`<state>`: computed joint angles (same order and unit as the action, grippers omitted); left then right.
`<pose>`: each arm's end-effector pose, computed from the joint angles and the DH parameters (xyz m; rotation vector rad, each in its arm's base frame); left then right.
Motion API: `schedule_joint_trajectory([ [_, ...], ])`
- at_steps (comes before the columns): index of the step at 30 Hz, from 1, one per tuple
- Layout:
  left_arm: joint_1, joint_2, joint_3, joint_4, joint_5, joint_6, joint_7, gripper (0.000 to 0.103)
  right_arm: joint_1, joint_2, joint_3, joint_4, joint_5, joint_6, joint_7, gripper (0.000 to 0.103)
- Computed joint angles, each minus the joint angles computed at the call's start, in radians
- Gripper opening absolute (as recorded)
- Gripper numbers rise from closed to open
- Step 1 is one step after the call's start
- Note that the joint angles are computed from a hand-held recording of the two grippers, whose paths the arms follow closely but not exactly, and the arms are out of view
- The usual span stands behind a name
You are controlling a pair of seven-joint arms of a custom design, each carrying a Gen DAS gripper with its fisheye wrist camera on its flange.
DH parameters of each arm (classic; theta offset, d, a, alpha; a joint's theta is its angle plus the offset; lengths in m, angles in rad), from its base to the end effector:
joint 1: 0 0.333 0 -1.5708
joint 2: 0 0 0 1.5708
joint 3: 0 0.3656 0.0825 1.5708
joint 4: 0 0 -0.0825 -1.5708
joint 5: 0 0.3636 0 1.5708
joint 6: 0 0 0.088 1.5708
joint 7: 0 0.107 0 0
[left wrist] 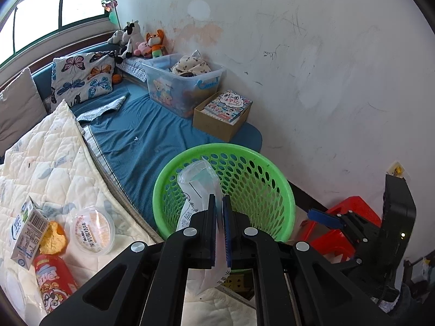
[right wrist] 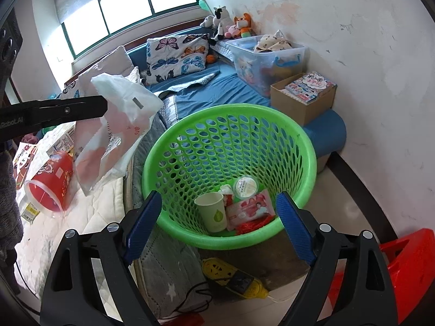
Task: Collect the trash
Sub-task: 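Drop the paper cup into the green basket with right tool while left tool lowers the bag in, then release the bag with left tool and move both tools back over the bed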
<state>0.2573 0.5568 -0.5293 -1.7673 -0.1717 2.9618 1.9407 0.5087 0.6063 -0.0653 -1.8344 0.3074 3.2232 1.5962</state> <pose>0.7067 -0.1102 0.4163 -1.5739 2.1701 -0.9859 0.6486 0.2854 0.3468 -1.8069 1.5888 -0.4466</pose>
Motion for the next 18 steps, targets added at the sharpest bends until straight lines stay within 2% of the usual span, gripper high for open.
schedule_joint_trajectory([
  [6,0.027,0.019,-0.034,0.014,-0.022,-0.017,0.013,0.005,-0.025,0.000,0.028,-0.007,0.006,0.008,-0.007,0.086],
  [9,0.018,0.026,-0.028,0.025,-0.031,-0.028,0.008,0.006,-0.034,-0.001,0.040,-0.008,0.009,0.009,-0.011,0.086],
  [13,0.020,0.025,-0.032,0.014,-0.044,-0.012,0.017,0.024,-0.034,-0.002,0.043,-0.012,0.011,0.010,-0.016,0.086],
  [15,0.028,0.022,-0.041,0.005,-0.046,-0.008,0.023,0.026,-0.036,-0.004,0.048,-0.015,0.014,0.013,-0.017,0.086],
  [17,0.043,0.019,-0.057,-0.004,-0.053,-0.005,0.035,0.033,-0.039,-0.006,0.053,-0.018,0.016,0.016,-0.018,0.086],
  [18,0.036,0.012,-0.047,-0.013,-0.049,0.005,0.030,0.035,-0.038,-0.008,0.053,-0.021,0.017,0.019,-0.019,0.086],
])
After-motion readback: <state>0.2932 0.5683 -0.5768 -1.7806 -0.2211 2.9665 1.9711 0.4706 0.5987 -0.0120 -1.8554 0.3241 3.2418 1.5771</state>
